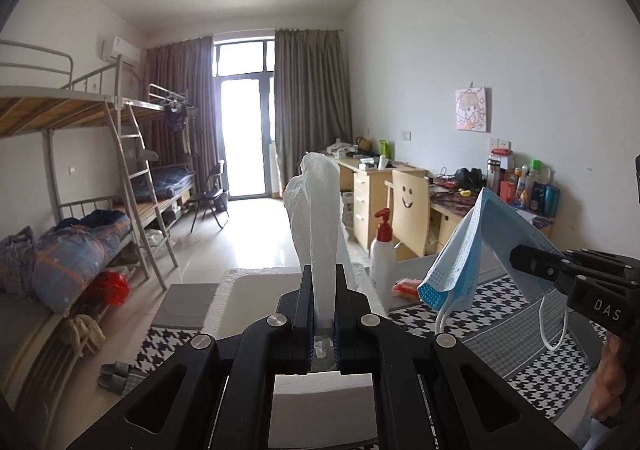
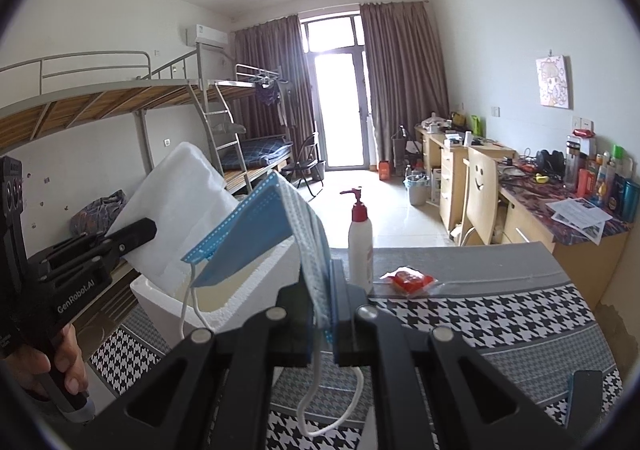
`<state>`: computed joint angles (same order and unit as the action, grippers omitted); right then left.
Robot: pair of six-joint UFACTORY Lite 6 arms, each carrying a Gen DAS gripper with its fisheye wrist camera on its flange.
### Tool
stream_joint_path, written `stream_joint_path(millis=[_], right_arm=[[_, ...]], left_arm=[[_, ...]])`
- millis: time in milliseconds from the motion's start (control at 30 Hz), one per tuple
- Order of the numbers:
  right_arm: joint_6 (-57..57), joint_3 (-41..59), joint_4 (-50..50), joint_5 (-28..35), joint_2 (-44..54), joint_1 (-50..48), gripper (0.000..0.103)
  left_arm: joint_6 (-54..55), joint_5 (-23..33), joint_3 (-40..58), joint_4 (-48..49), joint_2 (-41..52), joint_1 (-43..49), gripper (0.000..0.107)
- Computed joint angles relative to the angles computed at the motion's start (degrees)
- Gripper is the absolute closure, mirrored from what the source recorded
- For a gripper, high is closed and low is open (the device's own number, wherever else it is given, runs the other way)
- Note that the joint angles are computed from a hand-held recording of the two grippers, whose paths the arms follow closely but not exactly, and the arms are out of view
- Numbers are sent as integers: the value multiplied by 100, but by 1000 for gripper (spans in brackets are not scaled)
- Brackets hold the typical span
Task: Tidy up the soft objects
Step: 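Carry the tissues and blue mask over the white foam box, then open the left tool to drop the tissues into the foam box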
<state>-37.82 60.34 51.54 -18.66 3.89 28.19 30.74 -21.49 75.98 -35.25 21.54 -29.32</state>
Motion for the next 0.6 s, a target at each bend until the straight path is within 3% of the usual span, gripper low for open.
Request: stream_joint_path(millis=[233, 600], right_arm=[[-70, 424, -77, 182, 319, 124, 94], [-224, 906, 8, 399, 727, 174, 94]], left_arm=[[547, 11, 157, -627, 129, 38, 100], [961, 498, 736, -1081, 601, 297, 100]])
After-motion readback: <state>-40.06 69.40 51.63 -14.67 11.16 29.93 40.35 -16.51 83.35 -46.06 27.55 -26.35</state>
